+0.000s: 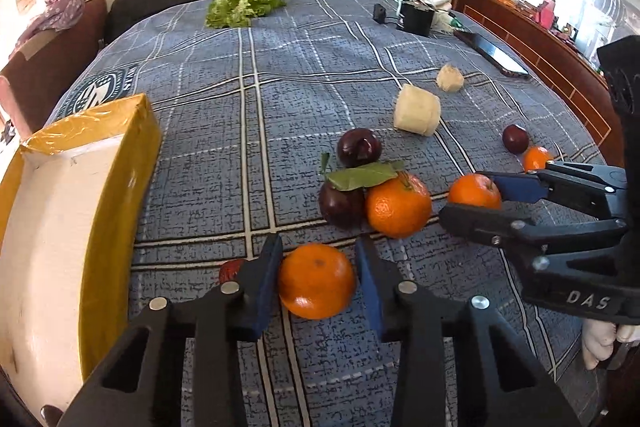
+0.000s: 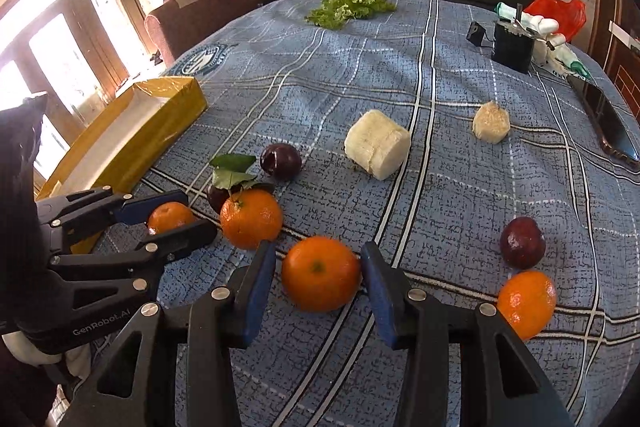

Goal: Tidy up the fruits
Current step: 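Move left tool to a mandarin while right tool reaches another mandarin, then grasp and lift a mandarin in each tool toward the tray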

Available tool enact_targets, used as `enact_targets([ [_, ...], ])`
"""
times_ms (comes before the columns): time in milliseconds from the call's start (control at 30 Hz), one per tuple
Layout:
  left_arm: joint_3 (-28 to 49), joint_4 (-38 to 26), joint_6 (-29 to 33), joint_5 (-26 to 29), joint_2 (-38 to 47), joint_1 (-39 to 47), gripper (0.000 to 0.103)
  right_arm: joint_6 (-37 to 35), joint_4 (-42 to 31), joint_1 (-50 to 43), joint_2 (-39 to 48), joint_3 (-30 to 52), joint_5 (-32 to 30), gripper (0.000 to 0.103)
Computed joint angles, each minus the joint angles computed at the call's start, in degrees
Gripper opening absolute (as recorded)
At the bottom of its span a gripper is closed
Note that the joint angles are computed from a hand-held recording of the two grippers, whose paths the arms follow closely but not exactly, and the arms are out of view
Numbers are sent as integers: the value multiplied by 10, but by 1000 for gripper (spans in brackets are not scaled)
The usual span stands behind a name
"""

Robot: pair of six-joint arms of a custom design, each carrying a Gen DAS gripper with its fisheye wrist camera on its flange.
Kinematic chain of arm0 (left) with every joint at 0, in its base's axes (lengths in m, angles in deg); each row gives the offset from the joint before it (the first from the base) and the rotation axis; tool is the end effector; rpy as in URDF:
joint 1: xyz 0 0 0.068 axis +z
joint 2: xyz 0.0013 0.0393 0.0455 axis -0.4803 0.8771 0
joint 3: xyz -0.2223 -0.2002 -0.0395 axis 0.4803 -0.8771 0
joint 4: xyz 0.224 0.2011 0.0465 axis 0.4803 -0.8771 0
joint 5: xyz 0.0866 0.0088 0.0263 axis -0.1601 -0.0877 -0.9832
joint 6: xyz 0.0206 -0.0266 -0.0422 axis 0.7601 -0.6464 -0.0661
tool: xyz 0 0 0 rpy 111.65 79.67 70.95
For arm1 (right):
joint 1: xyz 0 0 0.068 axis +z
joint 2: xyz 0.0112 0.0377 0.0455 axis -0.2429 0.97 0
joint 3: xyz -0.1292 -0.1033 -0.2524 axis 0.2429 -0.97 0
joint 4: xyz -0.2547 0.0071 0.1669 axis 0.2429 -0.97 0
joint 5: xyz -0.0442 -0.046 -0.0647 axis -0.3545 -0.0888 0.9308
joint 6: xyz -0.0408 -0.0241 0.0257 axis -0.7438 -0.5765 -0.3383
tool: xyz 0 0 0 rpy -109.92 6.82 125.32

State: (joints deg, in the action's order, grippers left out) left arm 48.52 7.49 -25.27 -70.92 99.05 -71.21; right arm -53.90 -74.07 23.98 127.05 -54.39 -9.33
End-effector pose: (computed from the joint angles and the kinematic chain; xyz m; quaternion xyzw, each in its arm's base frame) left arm 0.2324 -0.2113 0.1223 0.2931 0.9033 -0.1117 0.2925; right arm 0.1735 0.1255 0.1246 0.0087 0.9458 0.0961 0.3101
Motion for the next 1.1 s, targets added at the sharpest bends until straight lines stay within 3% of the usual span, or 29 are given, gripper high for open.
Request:
enact_targets([
  [333,-9,-7,-6,-17,-18,-8,32,14,5,31,18,4,37,42],
  [667,-82,-89,-35,-43,-226,34,32,31,3,55,-12,-2,78,42],
  [767,-111,-139,-30,-51,-332,69,32,36,8,71,-20,-6,100,42],
  [933,-146,-226,-7,-2,-489,195,32,49,25,95,-28,-13,136,42],
  [1100,-148,-266,48,89,-538,354,32,73,-34,138,-46,27,191,42],
])
